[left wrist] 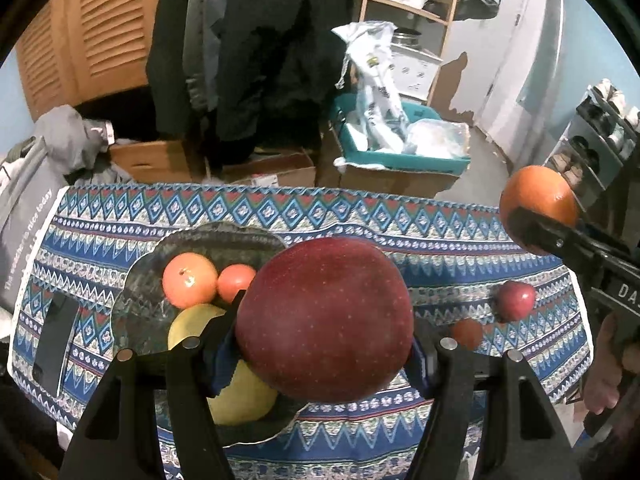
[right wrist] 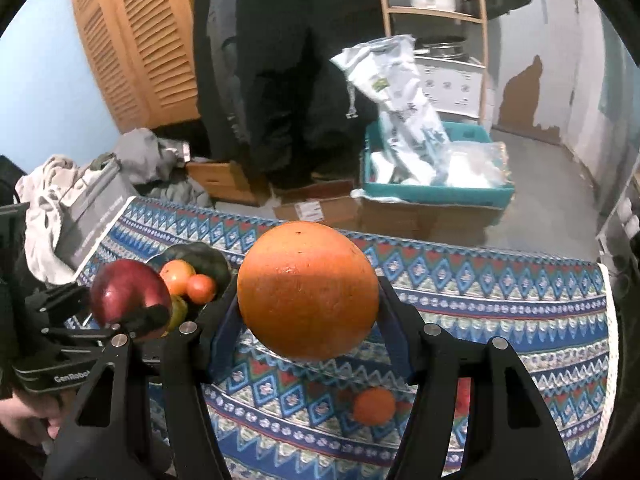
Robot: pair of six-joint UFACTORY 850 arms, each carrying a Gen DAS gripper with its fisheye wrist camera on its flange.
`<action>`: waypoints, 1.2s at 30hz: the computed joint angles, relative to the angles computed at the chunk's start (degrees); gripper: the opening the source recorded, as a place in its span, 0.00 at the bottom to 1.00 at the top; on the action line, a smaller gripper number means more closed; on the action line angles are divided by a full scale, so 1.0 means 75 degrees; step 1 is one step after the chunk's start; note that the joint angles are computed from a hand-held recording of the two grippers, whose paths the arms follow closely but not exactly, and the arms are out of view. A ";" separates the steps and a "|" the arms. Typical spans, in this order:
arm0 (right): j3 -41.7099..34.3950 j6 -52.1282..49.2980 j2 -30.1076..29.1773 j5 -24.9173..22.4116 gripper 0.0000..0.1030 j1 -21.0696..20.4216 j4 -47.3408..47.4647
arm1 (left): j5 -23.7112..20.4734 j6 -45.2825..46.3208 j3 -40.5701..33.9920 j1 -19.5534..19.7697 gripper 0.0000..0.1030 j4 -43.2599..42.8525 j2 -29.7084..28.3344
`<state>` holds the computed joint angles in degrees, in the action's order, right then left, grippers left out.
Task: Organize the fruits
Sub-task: 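Lift the apple with the left gripper while the right gripper lifts the orange toward the bowl, then lower the red apple into the glass bowl and open the left gripper, then lower the large orange into the bowl and open the right gripper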
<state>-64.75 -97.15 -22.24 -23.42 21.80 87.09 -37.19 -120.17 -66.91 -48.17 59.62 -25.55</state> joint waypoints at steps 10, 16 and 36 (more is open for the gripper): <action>-0.0285 0.0421 -0.0364 0.0110 0.61 0.0393 -0.0415 | 0.0556 0.0324 0.0122 0.0335 0.67 -0.0525 -0.0302; -0.0447 0.0816 -0.0592 0.0214 0.61 0.0548 -0.0866 | 0.1020 0.0553 0.0119 0.0556 0.67 -0.0953 -0.0571; -0.0736 0.1926 -0.1007 0.0352 0.61 0.0815 -0.2052 | 0.1101 0.0468 0.0292 0.0712 0.66 -0.0980 -0.0517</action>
